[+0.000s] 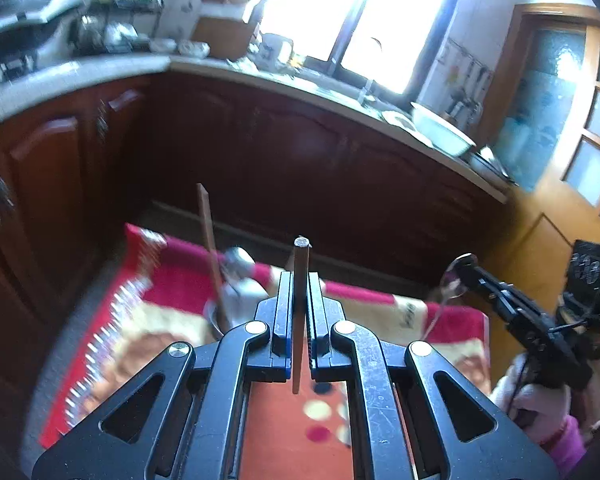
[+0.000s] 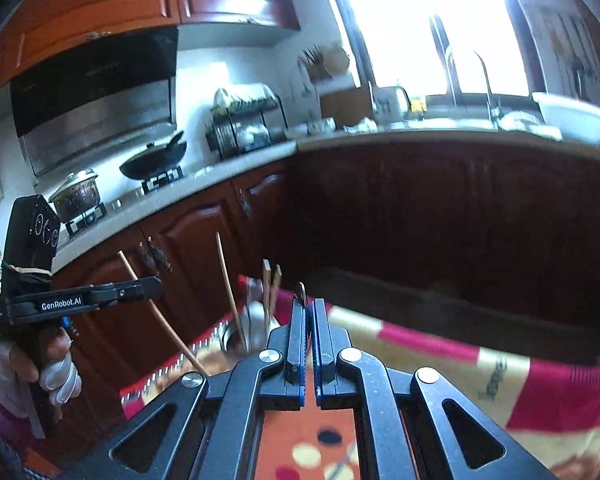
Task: Organize utensils
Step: 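Lower both held utensils into the jar and open both tools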
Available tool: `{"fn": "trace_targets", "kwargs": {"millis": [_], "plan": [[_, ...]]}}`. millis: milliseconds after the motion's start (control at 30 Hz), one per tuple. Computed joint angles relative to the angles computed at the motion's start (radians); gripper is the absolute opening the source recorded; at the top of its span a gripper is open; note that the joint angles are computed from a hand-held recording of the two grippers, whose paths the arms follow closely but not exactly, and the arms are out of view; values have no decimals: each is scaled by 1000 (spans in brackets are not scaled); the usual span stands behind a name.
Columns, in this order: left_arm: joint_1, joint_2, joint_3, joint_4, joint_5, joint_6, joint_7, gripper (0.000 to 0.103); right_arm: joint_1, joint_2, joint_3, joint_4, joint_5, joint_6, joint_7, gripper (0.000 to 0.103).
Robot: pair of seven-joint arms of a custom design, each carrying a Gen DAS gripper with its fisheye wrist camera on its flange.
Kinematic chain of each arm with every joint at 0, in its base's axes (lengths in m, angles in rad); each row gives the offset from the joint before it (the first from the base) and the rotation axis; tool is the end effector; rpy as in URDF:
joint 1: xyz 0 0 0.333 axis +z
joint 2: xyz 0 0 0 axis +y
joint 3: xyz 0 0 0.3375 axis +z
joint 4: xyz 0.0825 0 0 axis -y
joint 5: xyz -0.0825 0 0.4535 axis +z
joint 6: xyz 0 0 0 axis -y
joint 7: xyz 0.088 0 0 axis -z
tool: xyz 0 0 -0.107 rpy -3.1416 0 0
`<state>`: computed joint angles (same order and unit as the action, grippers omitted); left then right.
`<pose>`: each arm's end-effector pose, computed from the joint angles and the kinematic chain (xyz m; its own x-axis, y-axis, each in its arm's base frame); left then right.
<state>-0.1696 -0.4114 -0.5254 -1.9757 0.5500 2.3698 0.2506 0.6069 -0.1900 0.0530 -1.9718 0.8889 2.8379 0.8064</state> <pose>0.3925 -0.3951 0.7177 0.1530 -0.9390 0.3081 -0.5191 -0.3417 -0.7834 0.5053 0.3446 0.6711 0.7297 -0.6611 -0.1746 -0.3827 -0.1832 -0.9055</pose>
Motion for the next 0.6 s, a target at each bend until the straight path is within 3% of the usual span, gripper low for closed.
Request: {"fn": "trace_targets", "kwargs": {"millis": [200, 467, 600], "plan": [[47, -4, 6, 25, 66, -45, 21, 4, -18, 126, 69, 156, -148, 75, 119, 2], [50, 24, 53, 26, 79, -34, 57, 4, -46, 298, 142, 307, -593, 155, 425, 2], [55, 19, 76, 31, 60, -10, 80, 4, -58, 349, 161, 338, -723, 148, 491, 2]]}}
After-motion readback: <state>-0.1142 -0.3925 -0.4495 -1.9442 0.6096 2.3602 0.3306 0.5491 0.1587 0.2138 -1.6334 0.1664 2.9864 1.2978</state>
